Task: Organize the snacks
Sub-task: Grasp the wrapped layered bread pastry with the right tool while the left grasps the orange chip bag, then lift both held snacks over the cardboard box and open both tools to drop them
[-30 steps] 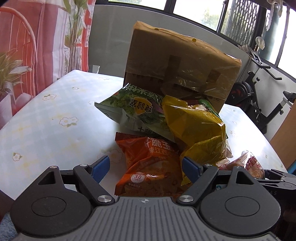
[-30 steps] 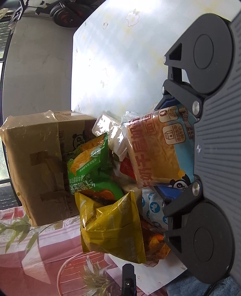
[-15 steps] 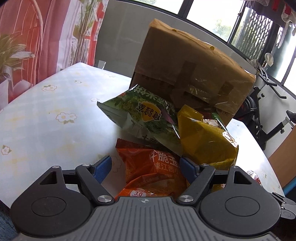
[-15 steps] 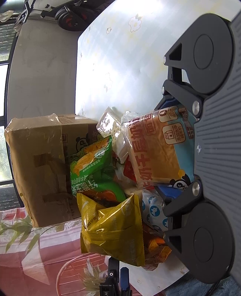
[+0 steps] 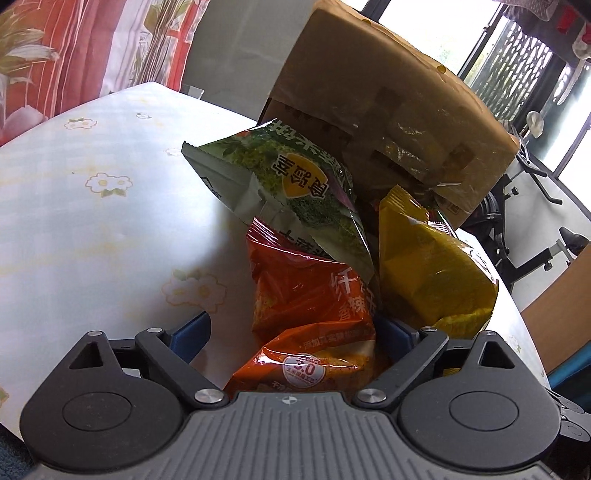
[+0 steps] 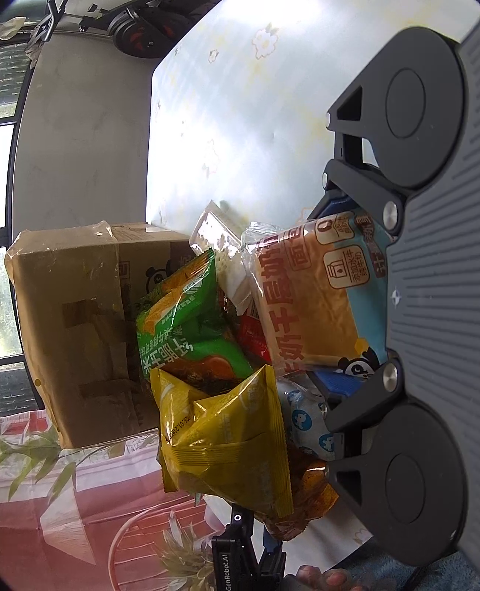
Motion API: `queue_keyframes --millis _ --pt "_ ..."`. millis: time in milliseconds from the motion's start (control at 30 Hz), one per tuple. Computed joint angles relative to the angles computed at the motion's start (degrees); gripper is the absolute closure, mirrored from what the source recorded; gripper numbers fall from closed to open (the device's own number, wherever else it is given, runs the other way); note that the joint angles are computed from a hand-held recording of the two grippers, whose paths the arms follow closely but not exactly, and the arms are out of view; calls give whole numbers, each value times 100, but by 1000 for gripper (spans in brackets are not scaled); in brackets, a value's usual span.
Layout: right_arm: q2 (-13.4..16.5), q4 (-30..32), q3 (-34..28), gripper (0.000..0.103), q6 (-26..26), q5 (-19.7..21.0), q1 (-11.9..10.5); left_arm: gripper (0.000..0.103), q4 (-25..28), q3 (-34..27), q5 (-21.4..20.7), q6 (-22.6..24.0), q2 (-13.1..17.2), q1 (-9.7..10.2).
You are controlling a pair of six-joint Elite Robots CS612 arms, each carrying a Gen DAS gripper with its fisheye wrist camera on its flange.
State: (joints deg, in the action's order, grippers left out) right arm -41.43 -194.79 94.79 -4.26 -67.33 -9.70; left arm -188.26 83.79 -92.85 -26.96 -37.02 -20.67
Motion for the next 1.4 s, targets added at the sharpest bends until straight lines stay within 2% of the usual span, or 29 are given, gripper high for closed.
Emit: queue_keyframes --millis 167,267,367,500,700,833,967,1167,1300,1400 --pt "10 -34 -1 24 16 6 -5 6 119 -57 -263 -209 30 44" --pt "6 -66 20 24 22 6 -5 9 136 -30 -348 -151 17 41" --pt "5 -77 27 24 22 12 -7 31 -34 -38 -718 -113 57 88" --pt "-15 -58 43 24 26 19 -16 39 -32 94 -735 223 -63 79" --pt "-30 -107 64 24 34 21 -24 40 -142 340 43 224 -276 15" --pt "-48 -140 80 24 54 -131 -3 40 -297 446 699 222 -374 -37" --pt "-74 -176 102 24 215 -409 0 40 -308 490 1149 140 -434 -56" --pt "-102 -305 154 24 608 -586 -53 40 -303 497 1418 22 -464 -45" --pt "-106 -306 159 24 606 -587 -50 40 -219 553 1695 -53 -505 -59" --pt "-110 -344 169 24 552 -569 -44 40 -348 608 1884 -82 -527 -57"
